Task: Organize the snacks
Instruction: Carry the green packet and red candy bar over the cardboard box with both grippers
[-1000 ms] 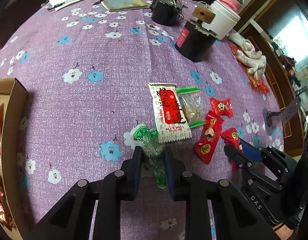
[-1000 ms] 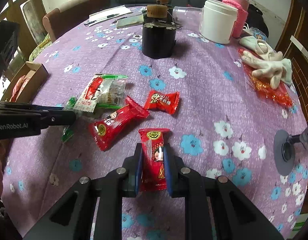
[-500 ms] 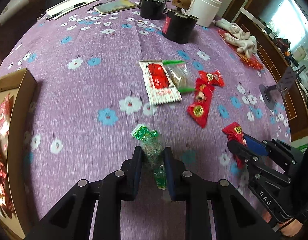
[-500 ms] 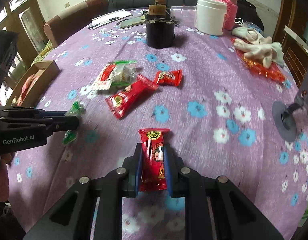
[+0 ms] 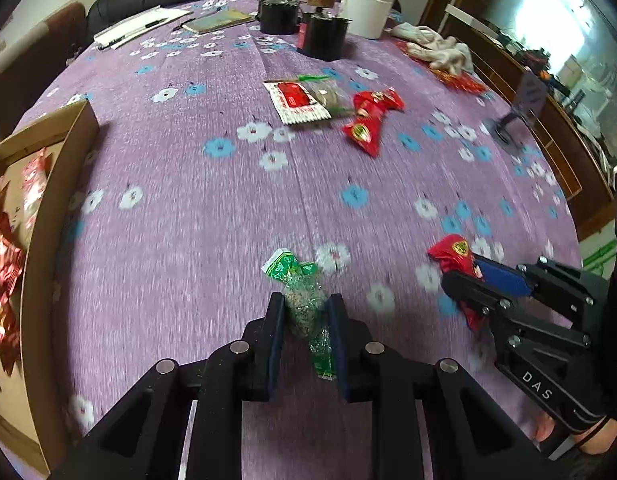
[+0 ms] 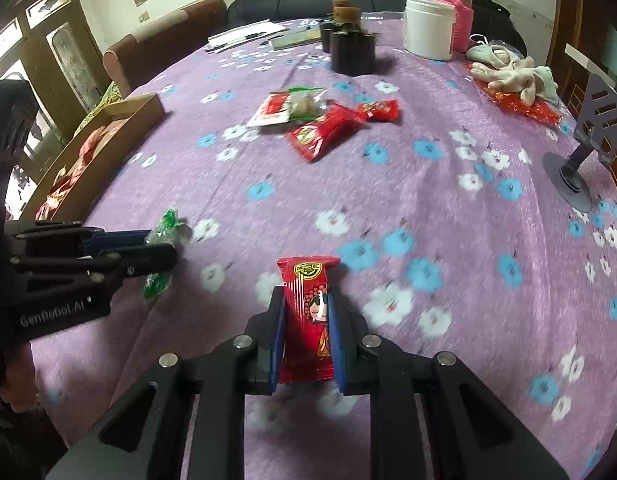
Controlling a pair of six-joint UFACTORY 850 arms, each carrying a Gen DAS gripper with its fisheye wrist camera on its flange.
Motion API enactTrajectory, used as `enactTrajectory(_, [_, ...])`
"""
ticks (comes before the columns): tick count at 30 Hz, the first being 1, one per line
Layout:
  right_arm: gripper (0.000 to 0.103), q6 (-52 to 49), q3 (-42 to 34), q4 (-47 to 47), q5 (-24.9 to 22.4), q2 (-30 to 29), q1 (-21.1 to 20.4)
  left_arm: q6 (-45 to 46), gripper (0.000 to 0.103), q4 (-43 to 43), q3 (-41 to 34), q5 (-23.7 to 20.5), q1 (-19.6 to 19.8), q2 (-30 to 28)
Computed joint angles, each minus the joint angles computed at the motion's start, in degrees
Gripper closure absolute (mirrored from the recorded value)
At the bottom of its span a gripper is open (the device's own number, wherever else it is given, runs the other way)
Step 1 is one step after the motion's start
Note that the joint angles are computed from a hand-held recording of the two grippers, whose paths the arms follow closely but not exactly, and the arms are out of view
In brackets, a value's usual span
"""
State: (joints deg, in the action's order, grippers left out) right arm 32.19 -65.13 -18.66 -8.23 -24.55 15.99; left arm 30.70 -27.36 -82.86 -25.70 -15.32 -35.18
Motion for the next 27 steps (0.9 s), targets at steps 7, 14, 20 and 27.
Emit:
enactTrajectory(7, [0.084,4.08,1.71,-2.44,1.19,1.03,2.73,8.02,0.081,-4.51,8.89,7.49,0.09,5.29])
enactTrajectory(14, [0.084,-4.9,0.8,6.77,1.27,0.48,5.0,16.0,0.081,-10.81,14.07,11.4,1.13,8.49])
enactTrajectory(20, [0.084,-12.13,-1.66,13.07,0.64,-0.78,6.96,21.06,0.081,-15.86,16.08,12.58,2.62,10.04])
enactTrajectory(27, [0.084,-20.83,-5.18,20.44,-0.48,-2.58,8.55,24.63,0.081,-20.18,17.16,12.29,4.69,11.22])
